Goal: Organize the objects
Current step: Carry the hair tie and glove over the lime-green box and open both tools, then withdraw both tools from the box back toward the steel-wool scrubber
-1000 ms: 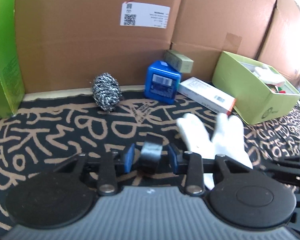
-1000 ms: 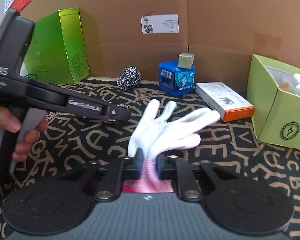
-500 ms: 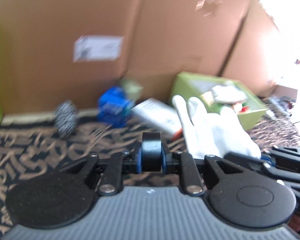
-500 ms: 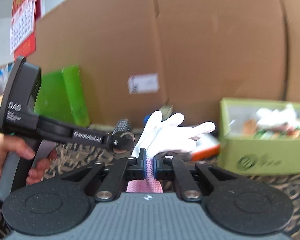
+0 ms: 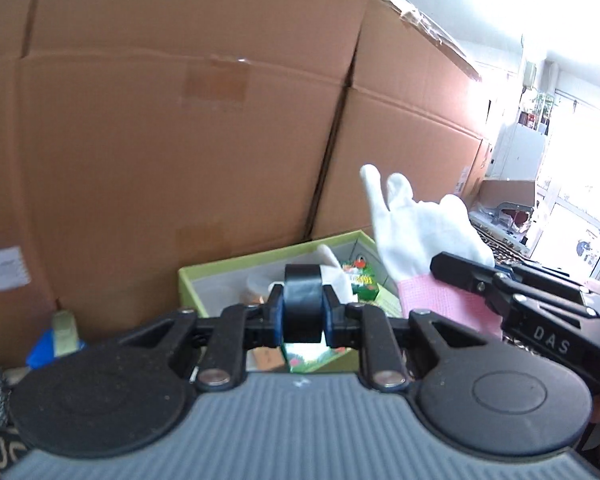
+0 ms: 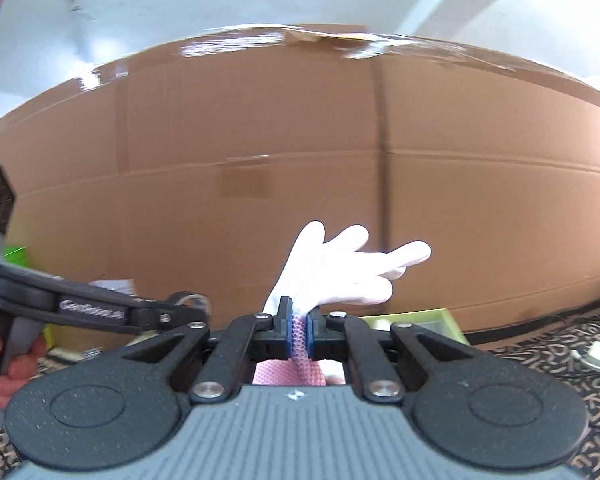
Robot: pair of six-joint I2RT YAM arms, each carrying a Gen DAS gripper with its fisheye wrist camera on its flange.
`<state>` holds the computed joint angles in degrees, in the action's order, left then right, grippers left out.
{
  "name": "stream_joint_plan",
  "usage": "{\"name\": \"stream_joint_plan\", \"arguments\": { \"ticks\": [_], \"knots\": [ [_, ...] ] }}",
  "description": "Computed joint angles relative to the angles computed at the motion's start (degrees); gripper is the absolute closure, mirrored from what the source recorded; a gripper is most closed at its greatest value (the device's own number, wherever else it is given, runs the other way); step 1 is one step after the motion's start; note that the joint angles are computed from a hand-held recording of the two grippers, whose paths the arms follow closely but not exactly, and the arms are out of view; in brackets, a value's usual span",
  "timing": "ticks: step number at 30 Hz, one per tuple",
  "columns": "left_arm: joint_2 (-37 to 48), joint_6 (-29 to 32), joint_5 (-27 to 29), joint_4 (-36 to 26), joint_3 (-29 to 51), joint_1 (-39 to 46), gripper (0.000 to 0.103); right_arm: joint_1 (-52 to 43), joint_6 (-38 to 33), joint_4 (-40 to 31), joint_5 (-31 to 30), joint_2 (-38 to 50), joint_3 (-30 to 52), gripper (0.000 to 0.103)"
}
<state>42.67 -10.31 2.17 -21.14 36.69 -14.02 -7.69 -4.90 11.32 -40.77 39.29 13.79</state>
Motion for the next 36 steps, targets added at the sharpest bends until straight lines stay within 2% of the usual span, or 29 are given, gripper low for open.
{"name": "stream_joint_plan", "arguments": {
  "ticks": [5,7,11,14,15,16,18,19,20,21,25,30,34,36],
  "knots": [
    [12.1,-1.1,-3.8,8.0,2.3,-3.8,0.085,-2.0,0.9,15.5,0.3,21.4,4.0,0.095],
    [16.6,-0.7,-3.9,10.8,2.8,-3.4,0.085,-2.5,0.7,19.5,-0.5,29.2,6.0,0.095],
    [22.7,-0.3,-3.3,14.6,2.7,-1.8,0.085,-0.8,-0.1,24.6,2.1,40.9,9.5,0.095],
    [26.4,0.1,-3.0,17.9,2.3,-0.7,0.083,1.2,-2.8,23.7,5.5,47.2,12.9,0.094],
    [27.0,0.6,-3.2,19.7,1.6,-0.6,0.068,2.1,-4.2,23.3,7.6,48.6,13.6,0.093],
    [27.4,1.1,-3.8,21.0,1.0,-0.9,0.038,3.0,-5.5,23.5,9.9,49.6,13.9,0.09],
    [27.2,1.1,-8.7,24.8,-1.4,-2.5,0.015,4.3,-7.8,24.8,13.5,50.0,12.8,0.059],
    [26.9,1.2,-10.4,26.2,-2.5,-3.3,0.011,4.7,-8.1,26.6,14.7,50.6,12.3,0.05],
    [27.0,1.5,-10.5,26.9,-2.9,-3.3,0.01,4.8,-8.0,28.7,15.4,51.4,11.7,0.038],
    [27.0,1.1,-10.5,26.7,-3.0,-3.2,0.007,4.9,-7.7,30.2,16.0,52.0,11.3,0.033],
    [26.1,-0.7,-12.0,24.9,-3.2,-3.6,0.0,5.1,-8.1,29.1,17.5,53.5,12.7,0.03],
    [22.8,-1.4,-15.4,20.8,-3.3,-4.8,0.0,5.5,-7.3,27.7,20.3,49.6,11.7,0.027],
    [17.6,-3.9,-18.3,13.2,-2.4,-6.0,0.0,2.8,-5.6,24.3,15.3,38.0,7.3,0.021],
    [14.2,-5.1,-19.5,9.9,-2.8,-6.9,0.0,1.4,-4.9,22.0,12.0,31.2,4.8,0.015]
  ]
}}
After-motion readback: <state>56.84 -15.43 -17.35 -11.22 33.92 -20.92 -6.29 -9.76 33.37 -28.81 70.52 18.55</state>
